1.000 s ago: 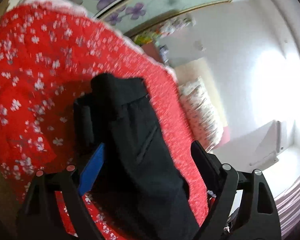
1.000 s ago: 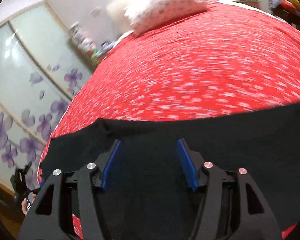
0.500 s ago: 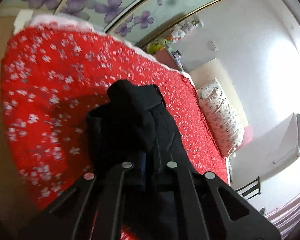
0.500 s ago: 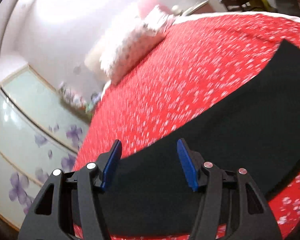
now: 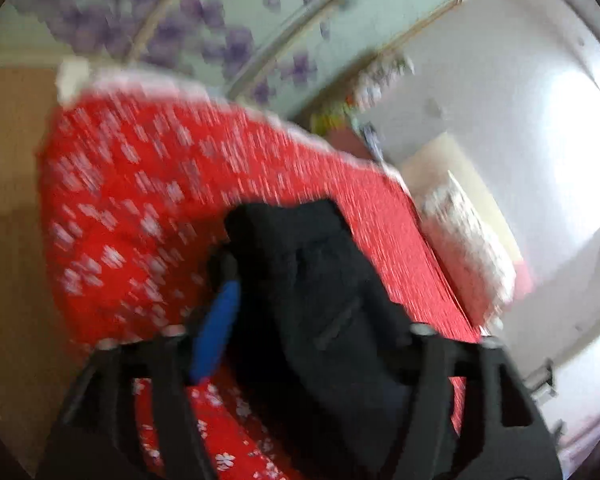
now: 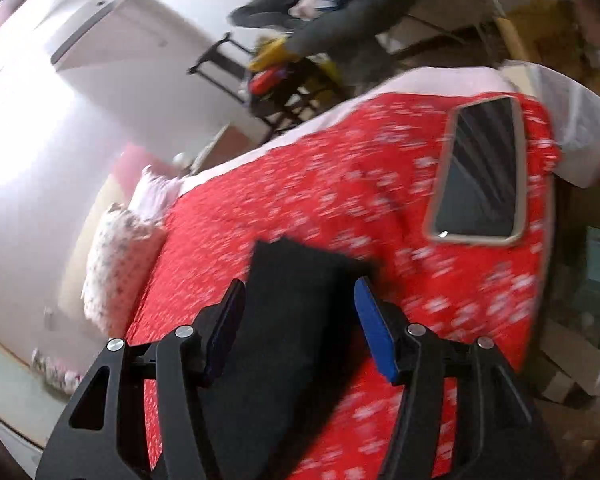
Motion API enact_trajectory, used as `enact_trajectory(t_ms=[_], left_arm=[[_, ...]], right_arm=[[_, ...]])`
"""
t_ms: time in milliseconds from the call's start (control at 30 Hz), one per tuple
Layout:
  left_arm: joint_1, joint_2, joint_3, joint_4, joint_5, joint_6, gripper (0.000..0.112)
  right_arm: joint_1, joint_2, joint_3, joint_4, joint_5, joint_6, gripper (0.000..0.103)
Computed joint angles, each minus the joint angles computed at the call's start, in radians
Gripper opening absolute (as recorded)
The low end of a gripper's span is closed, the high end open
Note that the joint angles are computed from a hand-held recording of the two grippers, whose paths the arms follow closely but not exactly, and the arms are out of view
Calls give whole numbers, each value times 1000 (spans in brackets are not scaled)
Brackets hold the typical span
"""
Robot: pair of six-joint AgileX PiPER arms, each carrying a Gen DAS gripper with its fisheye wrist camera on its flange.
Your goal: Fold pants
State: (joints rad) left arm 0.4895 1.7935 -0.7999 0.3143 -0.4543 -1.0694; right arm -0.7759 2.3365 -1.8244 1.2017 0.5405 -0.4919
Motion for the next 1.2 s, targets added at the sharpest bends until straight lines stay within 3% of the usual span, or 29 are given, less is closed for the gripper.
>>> enact_trajectory(t_ms=[133, 300, 567, 633, 667, 700, 900, 967, 1067, 1167, 1200], left_arm=[[-64, -78, 104, -333, -147, 325, 81], [-117, -100, 123, -292, -221, 402, 87], [-160, -35, -12, -26, -70, 279, 89], [-158, -19, -30, 12, -44, 239, 90], [-155, -15, -30, 30, -40, 219, 91], [-152, -9, -38, 47, -28, 198, 91], [-118, 25, -58, 120, -25, 105, 92], [-121, 16, -53, 127, -15, 88, 92], [-117, 20, -58, 175, -7, 37, 92], [-116, 18, -60, 196, -2, 18, 92], [-114, 19, -66, 210, 2, 6, 92]], right_arm=[[-38, 72, -79, 1, 96, 6, 55], [-27, 167, -249, -59, 214, 40, 48], [35, 243, -419, -298, 236, 229, 42], [58, 298, -532, -409, 266, 334, 28], [68, 325, -578, -448, 277, 367, 9], [68, 329, -584, -447, 282, 369, 6], [40, 160, -256, -76, 128, 27, 4], [40, 170, -264, -155, 125, 118, 4], [38, 281, -430, -338, 227, 380, 4], [34, 286, -449, -341, 251, 390, 5], [33, 269, -428, -345, 246, 381, 13]])
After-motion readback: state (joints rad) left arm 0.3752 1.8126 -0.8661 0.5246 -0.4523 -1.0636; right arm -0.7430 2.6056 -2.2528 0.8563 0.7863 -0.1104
